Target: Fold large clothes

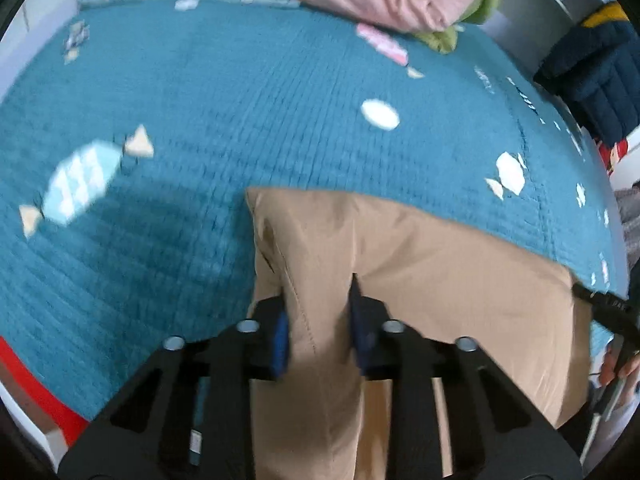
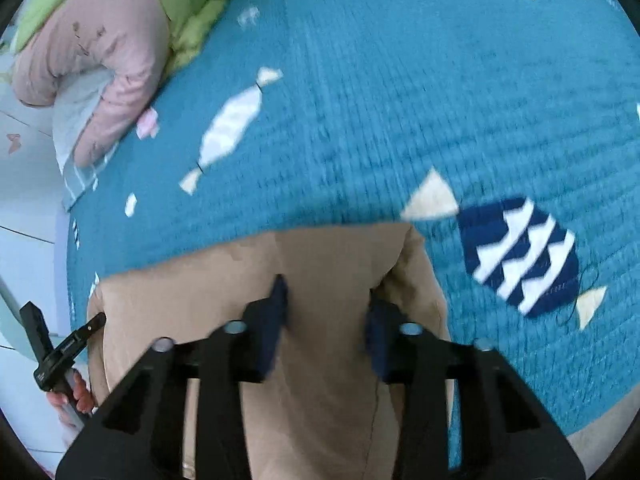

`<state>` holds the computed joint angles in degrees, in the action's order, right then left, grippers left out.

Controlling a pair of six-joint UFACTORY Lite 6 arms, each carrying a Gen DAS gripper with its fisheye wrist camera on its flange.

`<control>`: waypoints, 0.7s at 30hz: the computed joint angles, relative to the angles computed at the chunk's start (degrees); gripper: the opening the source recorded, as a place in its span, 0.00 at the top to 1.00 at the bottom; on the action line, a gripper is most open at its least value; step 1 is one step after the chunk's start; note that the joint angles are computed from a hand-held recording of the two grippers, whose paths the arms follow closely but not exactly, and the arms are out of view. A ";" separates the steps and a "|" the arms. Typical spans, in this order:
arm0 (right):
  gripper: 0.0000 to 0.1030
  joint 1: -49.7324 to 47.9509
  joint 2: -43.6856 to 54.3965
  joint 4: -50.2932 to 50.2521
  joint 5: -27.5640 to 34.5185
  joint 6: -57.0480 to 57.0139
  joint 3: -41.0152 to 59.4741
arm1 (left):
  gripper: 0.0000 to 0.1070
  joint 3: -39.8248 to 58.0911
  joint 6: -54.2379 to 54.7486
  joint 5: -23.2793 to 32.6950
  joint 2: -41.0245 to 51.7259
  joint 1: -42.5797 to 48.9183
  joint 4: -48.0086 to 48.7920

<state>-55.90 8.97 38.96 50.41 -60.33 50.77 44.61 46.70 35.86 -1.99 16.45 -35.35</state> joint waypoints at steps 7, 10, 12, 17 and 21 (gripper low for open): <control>0.73 1.64 -1.66 -4.10 -4.06 0.39 -2.21 | 0.74 -1.86 -6.58 -2.29 -4.72 -4.39 8.80; 0.41 -0.51 -1.52 -4.21 -5.35 -0.30 -3.18 | 0.50 -5.39 -12.67 -6.66 -5.59 -6.06 17.59; 0.26 -3.57 -4.04 -2.34 -3.47 -4.15 -3.62 | 0.23 -7.37 -12.54 -6.91 -10.39 -4.69 18.21; 0.14 -5.35 -4.84 -3.86 -0.19 -4.68 -0.25 | 0.18 -5.59 -7.96 -1.71 -12.01 0.27 13.81; 0.13 -3.65 -0.70 -3.93 -0.38 -2.24 3.29 | 0.16 -0.74 -10.53 -2.75 -5.25 -0.59 15.17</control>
